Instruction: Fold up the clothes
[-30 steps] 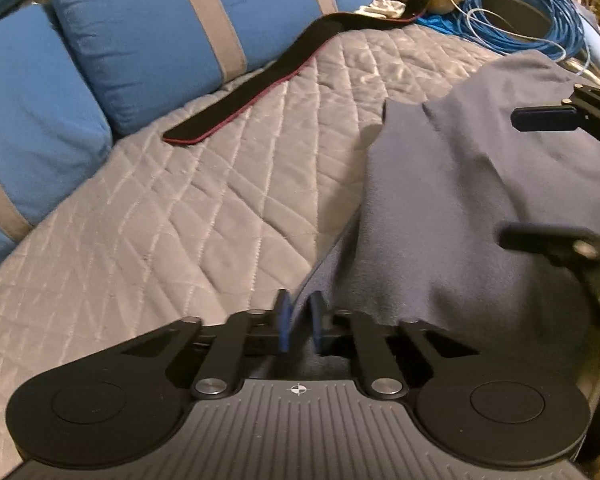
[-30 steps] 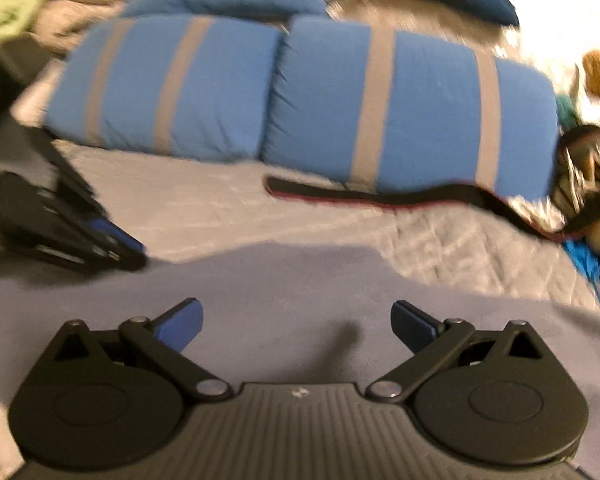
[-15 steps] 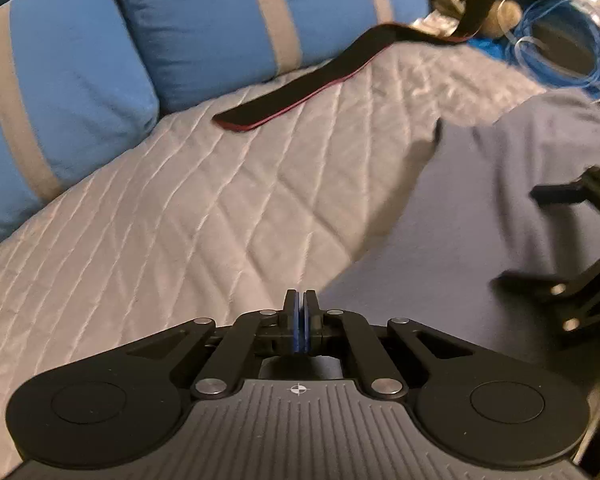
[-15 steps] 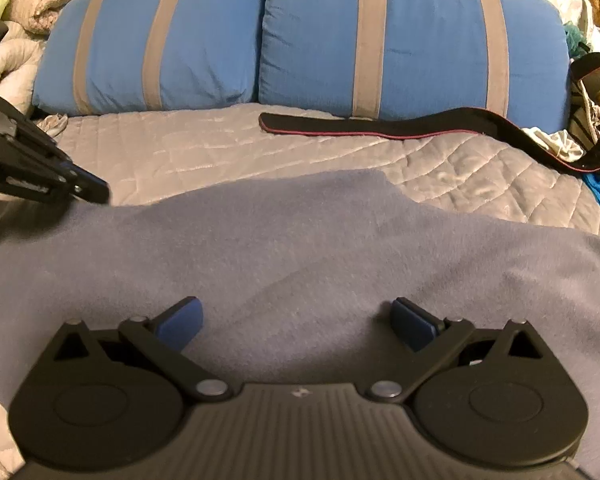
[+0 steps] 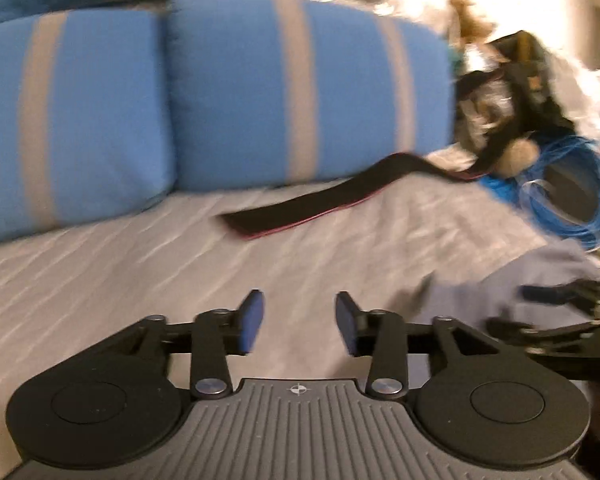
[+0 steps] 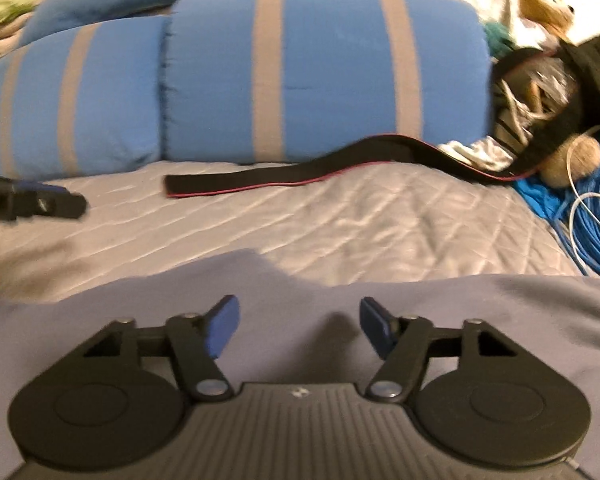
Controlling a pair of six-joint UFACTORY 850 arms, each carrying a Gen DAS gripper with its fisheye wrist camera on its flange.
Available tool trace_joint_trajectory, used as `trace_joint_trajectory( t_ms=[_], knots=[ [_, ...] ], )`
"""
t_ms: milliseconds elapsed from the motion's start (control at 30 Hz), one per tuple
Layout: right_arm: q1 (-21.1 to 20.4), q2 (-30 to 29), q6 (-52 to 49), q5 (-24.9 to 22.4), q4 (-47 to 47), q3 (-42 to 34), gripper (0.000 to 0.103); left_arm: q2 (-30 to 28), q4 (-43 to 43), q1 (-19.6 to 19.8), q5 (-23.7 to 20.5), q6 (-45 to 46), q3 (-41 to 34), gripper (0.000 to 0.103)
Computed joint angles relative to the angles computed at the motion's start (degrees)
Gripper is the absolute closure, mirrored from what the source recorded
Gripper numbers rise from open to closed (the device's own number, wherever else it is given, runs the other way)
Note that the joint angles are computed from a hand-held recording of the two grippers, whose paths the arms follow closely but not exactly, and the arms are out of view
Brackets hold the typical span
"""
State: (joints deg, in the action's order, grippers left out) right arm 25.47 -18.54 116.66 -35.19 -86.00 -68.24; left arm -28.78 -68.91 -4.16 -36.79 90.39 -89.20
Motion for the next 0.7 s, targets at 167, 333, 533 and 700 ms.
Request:
trace_joint_trajectory(
  t_ms=[167,333,533,700],
  knots=[
    [-3.2,-2.2,-11.4,1.5,11.0,-1.6,0.054,-5.7,9.0,-5.9,-4.5,-4.1,-5.7,0.06],
    [-2.8,-2.2,-14.8,-2.8,14.0,-1.8,0.072,-9.9,20.5,-9.4,0.8,-19.3,-9.0,0.062],
    [-2.0,-2.1,-13.7,-7.2,14.4,-1.5,0.089,-8.3,27.2,-11.3,15.5,-24.4,-5.5,0.084],
    [-1.3,-1.3,-10.9,-7.8,10.8,-0.4,0.06,-10.3,27.7,-8.5,7.2,-32.7,-11.8,0.083]
  ],
)
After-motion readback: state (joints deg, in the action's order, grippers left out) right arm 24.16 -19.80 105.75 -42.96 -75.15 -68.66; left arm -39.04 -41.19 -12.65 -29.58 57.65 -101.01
